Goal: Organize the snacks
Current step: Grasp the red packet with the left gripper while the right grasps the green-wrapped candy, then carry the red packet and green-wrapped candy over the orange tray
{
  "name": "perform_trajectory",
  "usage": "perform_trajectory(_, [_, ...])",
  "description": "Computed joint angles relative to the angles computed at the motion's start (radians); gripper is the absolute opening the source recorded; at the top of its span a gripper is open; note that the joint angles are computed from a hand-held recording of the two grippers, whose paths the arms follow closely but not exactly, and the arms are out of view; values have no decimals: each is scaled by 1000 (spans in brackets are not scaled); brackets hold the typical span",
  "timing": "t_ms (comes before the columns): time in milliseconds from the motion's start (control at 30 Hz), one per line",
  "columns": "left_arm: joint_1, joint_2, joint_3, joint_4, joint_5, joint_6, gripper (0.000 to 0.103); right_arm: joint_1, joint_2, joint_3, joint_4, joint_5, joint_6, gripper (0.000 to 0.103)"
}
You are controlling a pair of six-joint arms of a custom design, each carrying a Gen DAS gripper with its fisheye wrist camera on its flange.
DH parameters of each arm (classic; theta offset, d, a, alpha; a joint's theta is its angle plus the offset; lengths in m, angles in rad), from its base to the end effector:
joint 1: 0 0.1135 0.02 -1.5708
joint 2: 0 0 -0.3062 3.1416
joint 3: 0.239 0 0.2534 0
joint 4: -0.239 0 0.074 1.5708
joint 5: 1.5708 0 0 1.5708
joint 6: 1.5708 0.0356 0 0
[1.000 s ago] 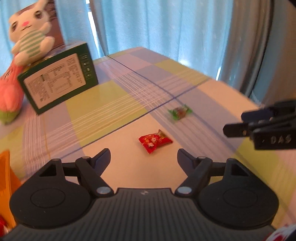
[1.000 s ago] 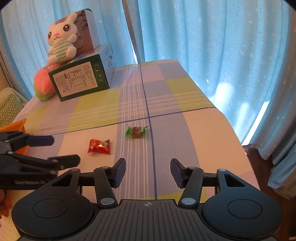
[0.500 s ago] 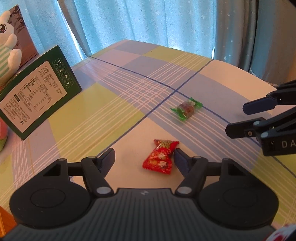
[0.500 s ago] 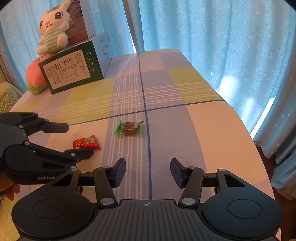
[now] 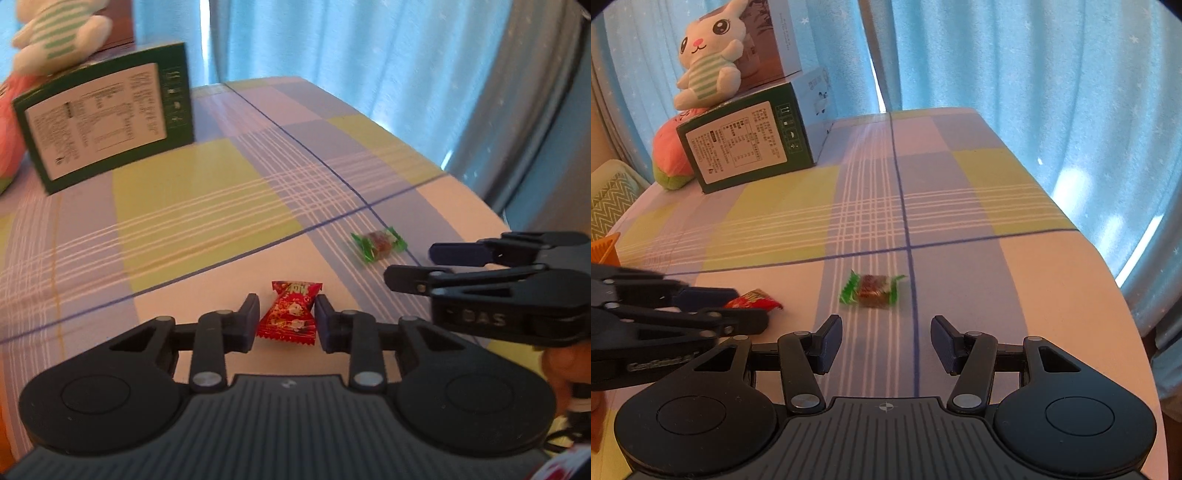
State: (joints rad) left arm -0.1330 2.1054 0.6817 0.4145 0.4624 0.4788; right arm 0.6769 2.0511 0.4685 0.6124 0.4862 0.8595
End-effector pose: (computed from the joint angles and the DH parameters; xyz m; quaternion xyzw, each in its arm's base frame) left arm 0.3228 -0.0592 0.0526 0.3422 0.8727 -0.1705 0.3036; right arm 0.2273 0.1613 0.0512 0.1554 0.9168 0.0341 0.3663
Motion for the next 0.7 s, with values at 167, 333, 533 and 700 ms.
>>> perform_trajectory(167, [50,-54,-27,-27,32,-27,29,-42,46,55,13,-20,-2,54])
perform_trajectory(333, [83,-81,-39,-43,52,-34,29,-45,72,149,-92,9,-6,54])
perform_trajectory(533, [118,-107,-52,-65,63,-17,29,-9,77,222,-262,75,16,25])
perform_trajectory(700, [152,-143,-67,-104,83,-6,29,34,34,200,-302,85,77,25])
